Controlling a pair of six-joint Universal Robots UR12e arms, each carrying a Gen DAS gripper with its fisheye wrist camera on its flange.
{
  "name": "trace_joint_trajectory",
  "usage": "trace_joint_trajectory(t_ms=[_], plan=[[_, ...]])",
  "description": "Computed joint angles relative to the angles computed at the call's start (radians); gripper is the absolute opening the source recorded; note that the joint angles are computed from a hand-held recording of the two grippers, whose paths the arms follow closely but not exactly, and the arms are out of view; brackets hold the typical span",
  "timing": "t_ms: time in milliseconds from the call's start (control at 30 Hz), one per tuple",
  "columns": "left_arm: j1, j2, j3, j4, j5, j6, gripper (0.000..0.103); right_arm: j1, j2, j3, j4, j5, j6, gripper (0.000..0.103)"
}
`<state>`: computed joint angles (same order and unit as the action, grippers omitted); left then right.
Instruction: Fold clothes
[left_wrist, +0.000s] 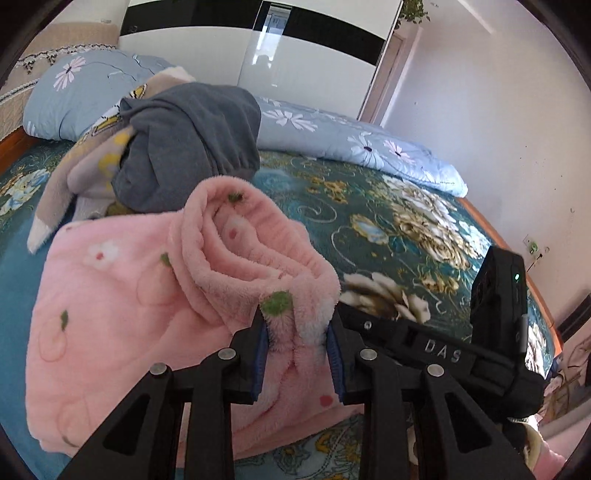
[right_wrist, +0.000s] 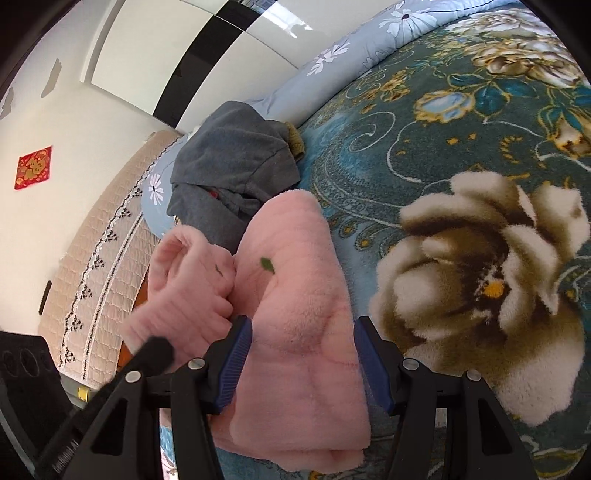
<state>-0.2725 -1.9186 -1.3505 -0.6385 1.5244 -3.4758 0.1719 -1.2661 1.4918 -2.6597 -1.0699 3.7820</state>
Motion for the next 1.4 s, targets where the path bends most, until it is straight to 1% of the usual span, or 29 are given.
trace_joint_trajectory(t_ms=[67,133,167,200,267,333,367,400,467,533,567,600,633,733,767,833,867,967,1000,1067,1100,1200,1267,1300,1367,1400], plan=[[-0.002,0.002,-0.008,-0.011,-0.006,-0.005,0.033,0.000,-0.001,0.000,0.000,-0.007,0.002,0.062],[0.003,0.011,-0.021,-0.005,-0.028,-0.018,0.038,0.000,-0.001,0.000,0.001,-0.013,0.004,0.062],[0.007,0.017,-0.028,-0.002,-0.043,-0.026,0.044,0.000,-0.001,0.000,0.003,-0.014,0.003,0.062],[0.012,0.023,-0.034,-0.003,-0.058,-0.035,0.047,0.000,0.000,-0.001,0.005,-0.013,0.001,0.062],[0.021,0.041,-0.050,0.003,-0.080,-0.058,0.047,0.001,0.000,-0.001,0.008,-0.013,-0.003,0.062],[0.037,0.069,-0.086,0.056,-0.096,-0.076,0.047,0.001,-0.001,0.001,0.005,-0.016,-0.002,0.062],[0.045,0.084,-0.106,0.088,-0.104,-0.084,0.050,0.001,-0.002,0.001,0.004,-0.018,0.000,0.062],[0.052,0.100,-0.125,0.117,-0.087,-0.095,0.055,0.001,-0.002,0.002,0.002,-0.020,0.002,0.062],[0.065,0.129,-0.158,0.158,-0.007,-0.115,0.060,0.002,-0.003,0.003,-0.002,-0.027,0.001,0.061],[0.067,0.148,-0.176,0.139,0.141,-0.119,0.061,0.004,-0.004,0.002,-0.005,-0.038,-0.006,0.061],[0.065,0.153,-0.179,0.109,0.230,-0.124,0.061,0.005,-0.005,0.002,-0.011,-0.047,-0.010,0.061],[0.060,0.154,-0.178,0.061,0.326,-0.133,0.061,0.008,-0.009,0.003,-0.022,-0.064,-0.018,0.061],[0.060,0.158,-0.185,0.031,0.380,-0.150,0.061,0.011,-0.013,0.005,-0.037,-0.086,-0.027,0.061],[0.077,0.178,-0.227,-0.008,0.427,-0.202,0.061,0.025,-0.025,0.006,-0.095,-0.153,-0.081,0.061],[0.084,0.184,-0.243,-0.006,0.415,-0.220,0.061,0.030,-0.027,0.002,-0.115,-0.165,-0.114,0.061],[0.094,0.187,-0.261,0.003,0.381,-0.243,0.061,0.041,-0.025,-0.020,-0.128,-0.141,-0.206,0.061],[0.096,0.186,-0.264,0.003,0.370,-0.243,0.061,0.046,-0.022,-0.037,-0.114,-0.114,-0.262,0.061],[0.096,0.179,-0.269,0.011,0.335,-0.218,0.061,0.067,-0.002,-0.099,-0.024,-0.049,-0.407,0.061],[0.095,0.177,-0.271,0.013,0.325,-0.209,0.061,0.076,0.006,-0.122,0.007,-0.051,-0.442,0.061],[0.097,0.181,-0.279,0.022,0.307,-0.202,0.061,0.094,0.030,-0.178,0.083,-0.082,-0.485,0.061],[0.099,0.184,-0.285,0.028,0.298,-0.201,0.061,0.100,0.044,-0.211,0.143,-0.089,-0.504,0.061],[0.106,0.193,-0.302,0.046,0.268,-0.199,0.061,0.112,0.095,-0.327,0.368,-0.097,-0.552,0.061],[0.114,0.201,-0.314,0.060,0.243,-0.210,0.061,0.116,0.130,-0.397,0.484,-0.106,-0.599,0.061],[0.118,0.205,-0.318,0.063,0.232,-0.216,0.061,0.118,0.146,-0.426,0.534,-0.109,-0.629,0.059],[0.123,0.210,-0.325,0.068,0.212,-0.224,0.061,0.120,0.171,-0.473,0.618,-0.116,-0.678,0.045],[0.125,0.213,-0.329,0.074,0.205,-0.224,0.061,0.121,0.180,-0.488,0.645,-0.122,-0.684,0.028]])
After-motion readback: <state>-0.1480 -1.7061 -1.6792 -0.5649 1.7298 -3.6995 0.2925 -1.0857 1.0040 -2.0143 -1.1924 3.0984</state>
